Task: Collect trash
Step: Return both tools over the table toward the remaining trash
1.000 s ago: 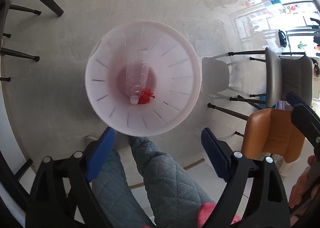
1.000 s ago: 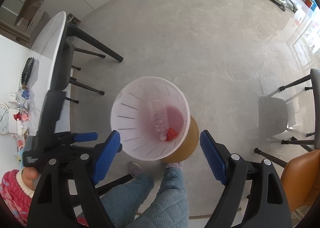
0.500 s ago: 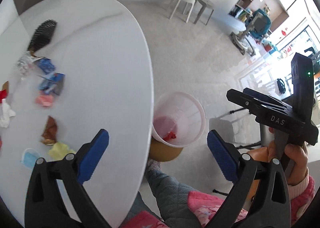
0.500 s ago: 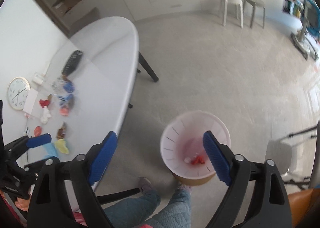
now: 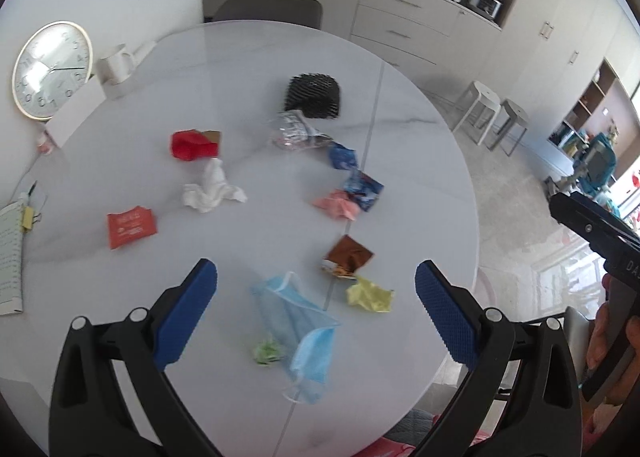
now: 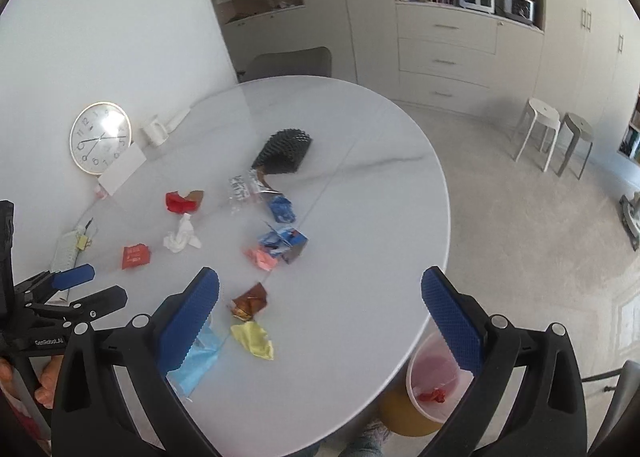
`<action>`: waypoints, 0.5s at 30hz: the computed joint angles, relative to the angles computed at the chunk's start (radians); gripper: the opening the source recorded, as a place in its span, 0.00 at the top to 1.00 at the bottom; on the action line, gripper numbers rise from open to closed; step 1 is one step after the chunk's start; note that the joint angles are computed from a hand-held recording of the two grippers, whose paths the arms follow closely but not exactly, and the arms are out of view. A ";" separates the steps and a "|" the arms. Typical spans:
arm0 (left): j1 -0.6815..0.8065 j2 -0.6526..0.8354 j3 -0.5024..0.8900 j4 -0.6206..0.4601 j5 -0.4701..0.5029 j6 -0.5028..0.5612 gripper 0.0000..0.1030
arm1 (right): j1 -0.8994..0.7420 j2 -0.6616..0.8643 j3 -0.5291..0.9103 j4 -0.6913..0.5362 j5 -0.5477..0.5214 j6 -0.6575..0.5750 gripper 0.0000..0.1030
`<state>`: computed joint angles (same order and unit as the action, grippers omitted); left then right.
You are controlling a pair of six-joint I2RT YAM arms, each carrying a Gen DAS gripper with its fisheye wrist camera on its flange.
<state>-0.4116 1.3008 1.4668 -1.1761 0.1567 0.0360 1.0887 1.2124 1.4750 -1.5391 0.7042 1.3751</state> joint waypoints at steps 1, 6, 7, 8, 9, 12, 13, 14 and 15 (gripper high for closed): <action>0.044 -0.009 -0.016 0.006 0.010 0.025 0.08 | -0.005 0.034 0.024 0.024 0.002 -0.029 0.02; 0.261 -0.019 -0.078 0.030 0.065 0.163 0.08 | -0.048 0.190 0.130 0.166 -0.011 -0.173 0.02; 0.291 -0.016 -0.089 0.042 0.065 0.186 0.08 | -0.059 0.217 0.143 0.195 -0.024 -0.197 0.02; 0.329 -0.009 -0.099 0.056 0.073 0.220 0.08 | -0.070 0.245 0.161 0.215 -0.038 -0.214 0.02; 0.371 0.003 -0.108 0.072 0.086 0.257 0.08 | -0.080 0.266 0.171 0.240 -0.054 -0.231 0.02; 0.451 0.039 -0.137 0.119 0.103 0.331 0.08 | -0.100 0.324 0.199 0.287 -0.099 -0.260 0.02; 0.470 0.054 -0.144 0.137 0.102 0.350 0.08 | -0.111 0.344 0.211 0.296 -0.116 -0.271 0.02; 0.484 0.070 -0.156 0.163 0.093 0.367 0.08 | -0.113 0.360 0.222 0.298 -0.125 -0.274 0.02; 0.502 0.086 -0.160 0.177 0.105 0.387 0.08 | -0.122 0.376 0.232 0.305 -0.142 -0.284 0.02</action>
<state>0.0904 1.3867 1.3069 -0.9986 0.2621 0.4227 0.9672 1.5881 1.7074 -1.2337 0.5625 1.0909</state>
